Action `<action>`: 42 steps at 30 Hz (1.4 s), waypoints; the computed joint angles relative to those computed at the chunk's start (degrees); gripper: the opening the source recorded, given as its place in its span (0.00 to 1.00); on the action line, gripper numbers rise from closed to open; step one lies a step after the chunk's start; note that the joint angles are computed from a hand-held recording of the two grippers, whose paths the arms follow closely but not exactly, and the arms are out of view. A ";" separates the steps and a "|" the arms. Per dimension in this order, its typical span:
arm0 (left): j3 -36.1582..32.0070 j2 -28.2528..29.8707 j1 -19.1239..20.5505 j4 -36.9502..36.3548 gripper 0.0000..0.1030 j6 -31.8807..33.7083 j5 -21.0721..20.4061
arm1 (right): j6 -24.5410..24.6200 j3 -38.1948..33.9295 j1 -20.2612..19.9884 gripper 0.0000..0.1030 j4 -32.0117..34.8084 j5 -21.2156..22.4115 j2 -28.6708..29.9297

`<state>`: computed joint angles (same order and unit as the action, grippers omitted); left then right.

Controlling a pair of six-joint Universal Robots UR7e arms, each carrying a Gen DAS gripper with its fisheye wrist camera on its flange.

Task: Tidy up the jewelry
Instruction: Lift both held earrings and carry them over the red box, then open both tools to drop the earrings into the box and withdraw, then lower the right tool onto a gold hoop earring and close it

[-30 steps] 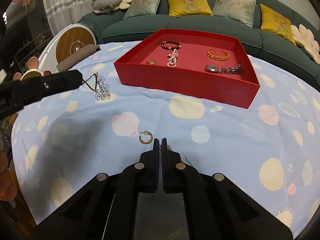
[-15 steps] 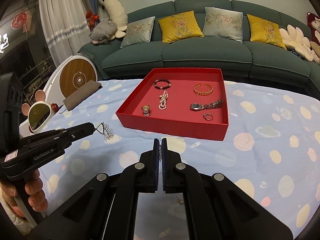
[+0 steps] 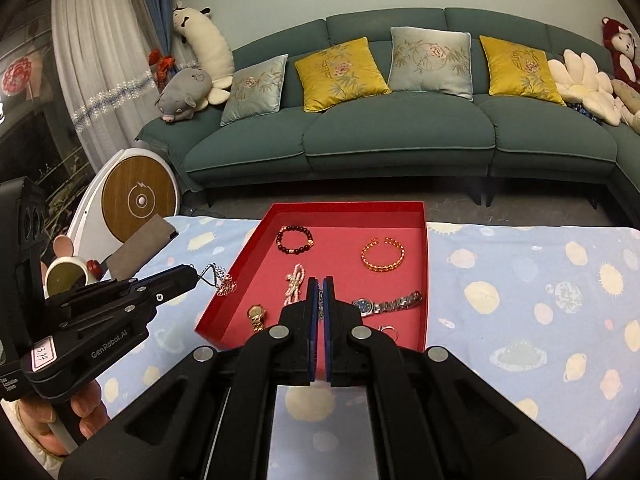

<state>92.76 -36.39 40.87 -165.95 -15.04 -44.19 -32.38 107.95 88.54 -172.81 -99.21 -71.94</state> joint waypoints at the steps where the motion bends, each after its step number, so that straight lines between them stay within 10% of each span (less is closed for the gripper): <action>1: -1.82 1.06 0.75 0.58 0.02 0.34 -0.53 | 0.82 -1.70 -0.33 0.01 1.03 0.20 1.25; 16: -19.43 11.97 6.96 12.00 0.09 -2.35 -2.05 | 4.07 -16.04 -2.49 0.05 6.44 -2.30 15.30; 32: 8.28 -3.68 -1.61 6.18 0.33 -10.51 2.97 | -2.05 6.51 -2.51 0.34 -2.20 -1.80 -5.60; 42: 18.35 -6.09 -5.44 10.61 0.37 -21.58 1.58 | -5.57 20.43 -5.93 0.34 -3.80 -4.93 -10.36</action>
